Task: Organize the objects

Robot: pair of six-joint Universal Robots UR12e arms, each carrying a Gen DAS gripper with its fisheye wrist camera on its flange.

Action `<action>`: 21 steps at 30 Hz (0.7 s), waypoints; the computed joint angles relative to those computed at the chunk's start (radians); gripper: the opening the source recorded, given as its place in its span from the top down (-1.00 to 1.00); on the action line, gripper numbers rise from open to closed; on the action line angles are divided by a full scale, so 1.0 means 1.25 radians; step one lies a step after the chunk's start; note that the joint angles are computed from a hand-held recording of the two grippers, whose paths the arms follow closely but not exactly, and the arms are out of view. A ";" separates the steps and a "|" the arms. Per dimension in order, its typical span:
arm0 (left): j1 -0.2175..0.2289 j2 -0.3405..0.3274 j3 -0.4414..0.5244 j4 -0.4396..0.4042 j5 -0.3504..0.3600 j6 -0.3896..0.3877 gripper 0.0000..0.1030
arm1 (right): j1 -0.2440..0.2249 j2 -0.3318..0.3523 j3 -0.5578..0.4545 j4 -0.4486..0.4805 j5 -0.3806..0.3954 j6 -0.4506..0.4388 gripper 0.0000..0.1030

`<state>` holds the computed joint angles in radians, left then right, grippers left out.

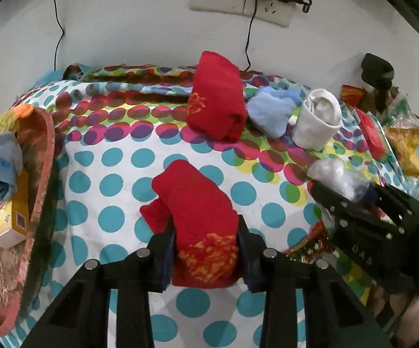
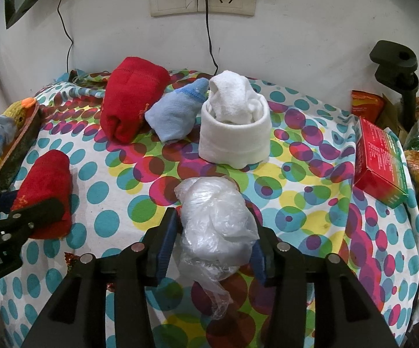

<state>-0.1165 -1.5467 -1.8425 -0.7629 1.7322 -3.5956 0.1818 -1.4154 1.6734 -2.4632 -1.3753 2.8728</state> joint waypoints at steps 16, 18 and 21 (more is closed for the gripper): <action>0.003 0.053 -0.044 0.031 -0.011 0.085 0.30 | 0.001 0.001 0.000 -0.002 -0.005 0.000 0.14; 0.006 0.060 -0.049 0.031 -0.016 0.092 0.30 | 0.001 0.001 0.000 -0.002 -0.005 -0.001 0.14; 0.007 0.070 -0.055 0.031 -0.013 0.103 0.30 | 0.001 0.000 0.001 -0.002 -0.005 0.000 0.14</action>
